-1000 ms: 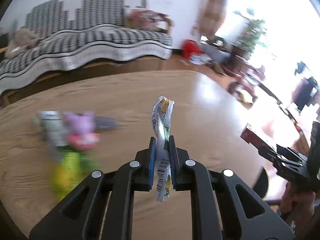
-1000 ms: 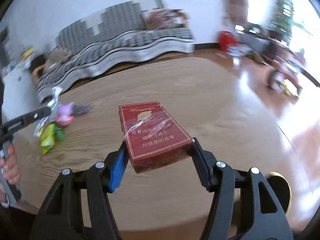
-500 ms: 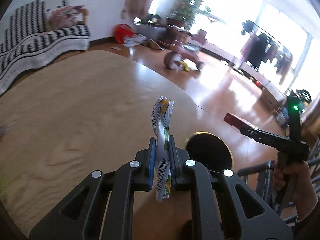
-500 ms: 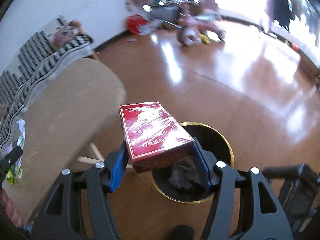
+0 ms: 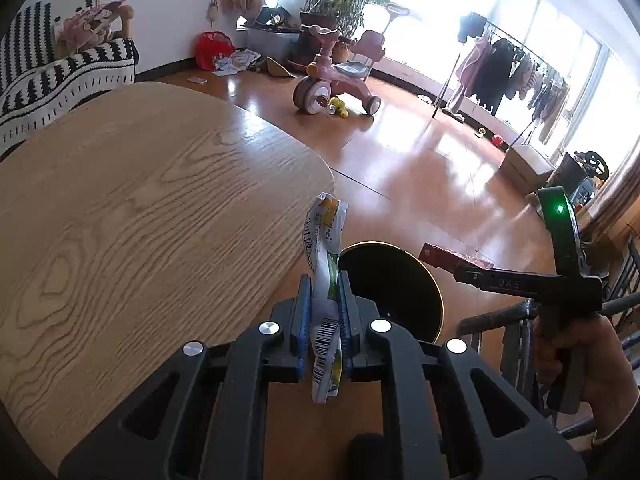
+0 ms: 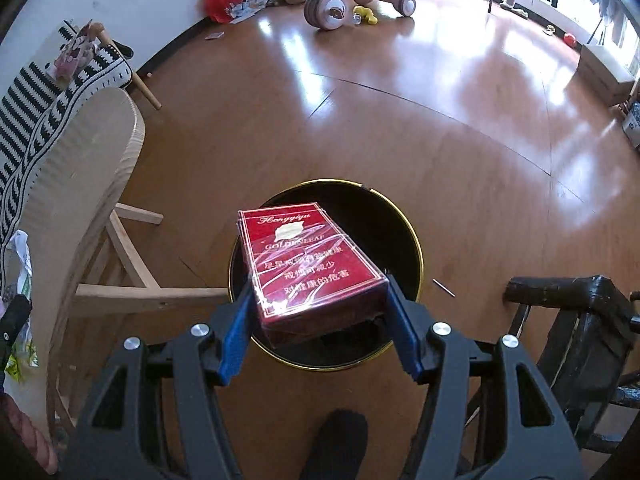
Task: Collect trash
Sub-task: 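Carry the wrapper strip and red box over the black bin and open both grippers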
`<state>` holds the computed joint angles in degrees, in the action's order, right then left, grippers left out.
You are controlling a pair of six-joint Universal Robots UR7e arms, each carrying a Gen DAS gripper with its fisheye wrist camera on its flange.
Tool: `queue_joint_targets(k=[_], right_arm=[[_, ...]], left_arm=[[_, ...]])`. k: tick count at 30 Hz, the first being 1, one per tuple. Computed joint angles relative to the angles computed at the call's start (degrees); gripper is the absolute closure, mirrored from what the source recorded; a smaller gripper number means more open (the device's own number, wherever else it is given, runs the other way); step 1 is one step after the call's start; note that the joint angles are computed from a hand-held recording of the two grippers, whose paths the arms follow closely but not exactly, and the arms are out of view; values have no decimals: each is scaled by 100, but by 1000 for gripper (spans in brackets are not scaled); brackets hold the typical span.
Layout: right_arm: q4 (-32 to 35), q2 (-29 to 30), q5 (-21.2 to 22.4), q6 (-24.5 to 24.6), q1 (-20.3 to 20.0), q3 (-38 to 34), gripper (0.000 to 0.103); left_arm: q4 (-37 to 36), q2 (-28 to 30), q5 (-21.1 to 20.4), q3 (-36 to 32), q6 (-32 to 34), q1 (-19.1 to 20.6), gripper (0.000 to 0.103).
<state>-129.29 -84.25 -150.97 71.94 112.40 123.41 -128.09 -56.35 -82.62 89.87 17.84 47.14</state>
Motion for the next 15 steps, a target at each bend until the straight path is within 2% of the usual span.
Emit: queue_joint_targets(k=[6, 8, 10, 15], right_arm=[[-264, -21, -13, -228, -61, 14, 43], [-222, -30, -23, -170, -66, 14, 39], [-294, -40, -56, -171, -56, 51, 28], [-309, -114, -125, -122, -14, 80, 27]], left_arm=[[34, 75, -13, -73, 31, 9, 91], [57, 84, -9, -64, 44, 4, 91], [67, 82, -17, -49, 59, -5, 91], [117, 130, -35, -92, 121, 0, 91]])
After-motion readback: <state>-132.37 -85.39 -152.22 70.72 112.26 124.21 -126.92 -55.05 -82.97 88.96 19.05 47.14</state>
